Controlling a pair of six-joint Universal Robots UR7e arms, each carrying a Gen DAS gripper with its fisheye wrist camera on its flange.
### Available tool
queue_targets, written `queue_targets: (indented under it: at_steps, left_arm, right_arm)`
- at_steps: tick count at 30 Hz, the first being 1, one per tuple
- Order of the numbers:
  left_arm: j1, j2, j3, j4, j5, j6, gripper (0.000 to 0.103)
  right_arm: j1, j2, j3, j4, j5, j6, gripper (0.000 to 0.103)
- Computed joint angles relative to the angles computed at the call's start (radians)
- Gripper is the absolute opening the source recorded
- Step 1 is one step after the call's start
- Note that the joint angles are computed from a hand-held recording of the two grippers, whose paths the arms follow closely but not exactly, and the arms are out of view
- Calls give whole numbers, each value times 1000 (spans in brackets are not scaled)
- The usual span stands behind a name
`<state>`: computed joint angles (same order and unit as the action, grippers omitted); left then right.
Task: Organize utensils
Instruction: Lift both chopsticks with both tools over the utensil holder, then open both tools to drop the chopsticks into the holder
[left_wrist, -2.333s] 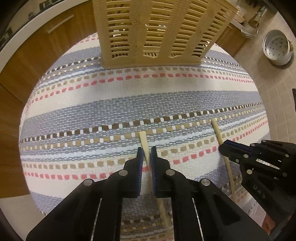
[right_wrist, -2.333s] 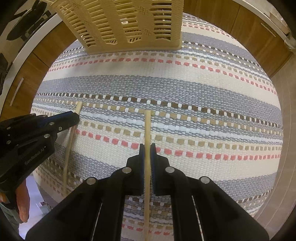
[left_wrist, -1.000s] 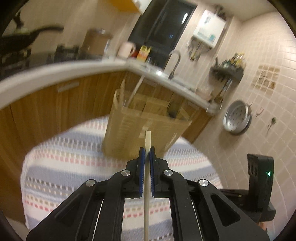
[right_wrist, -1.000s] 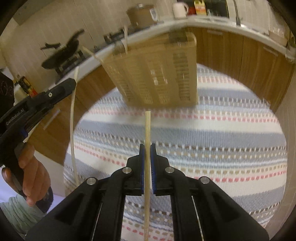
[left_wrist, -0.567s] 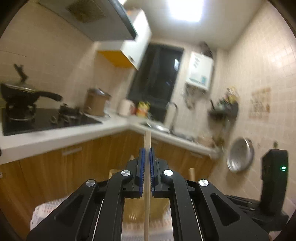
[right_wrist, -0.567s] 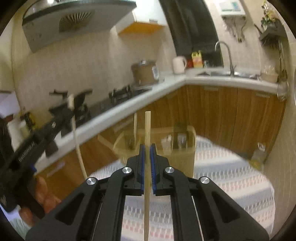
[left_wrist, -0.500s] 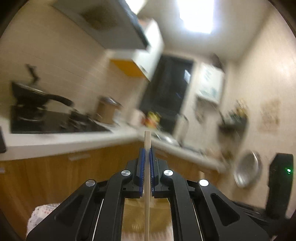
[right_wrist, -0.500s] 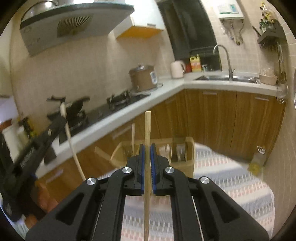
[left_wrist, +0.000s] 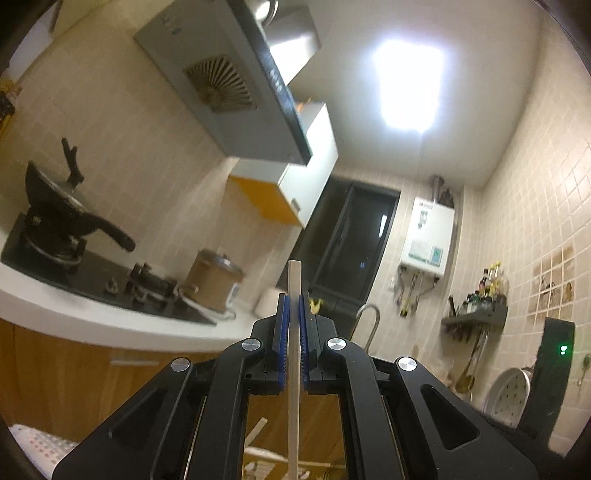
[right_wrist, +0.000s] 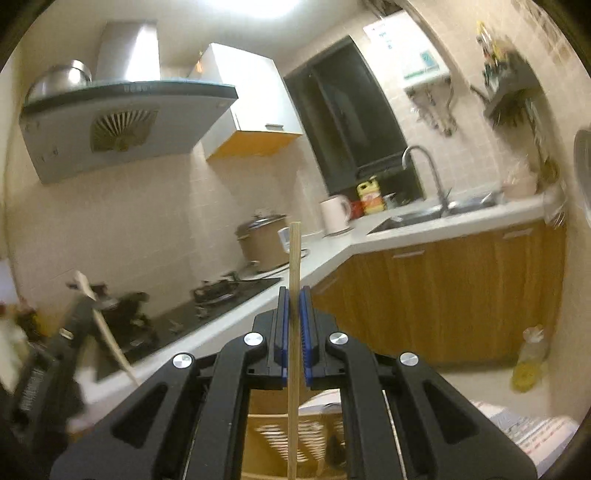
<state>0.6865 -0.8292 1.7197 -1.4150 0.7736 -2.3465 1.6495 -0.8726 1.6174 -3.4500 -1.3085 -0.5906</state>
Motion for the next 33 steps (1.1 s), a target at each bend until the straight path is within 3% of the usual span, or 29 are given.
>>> queue_targets:
  at_steps: [2,5,11,20,29,33]
  left_arm:
    - [8,30,13,-96,45,44,3]
    - [20,58,-2,-125,75,97,3]
    - [29,31,-18,-45,56,14,4]
    - [59,76,-39,-73,58,82,3]
    - [68,74,-42,-50,19,88,4]
    - [62,42,-14,-49,-21,71,4]
  right_arm:
    - [-2,19,2,-55,20,-29,4]
    - [-1,32,9,-113,47,-46,4]
    - [6,35,9,-151,81,-71,4]
    - [-24,96,9,-242,107,-107,4]
    - [-49,78,39,-211,132,-70,5]
    - [-53,32,55,-128,117,-37,6]
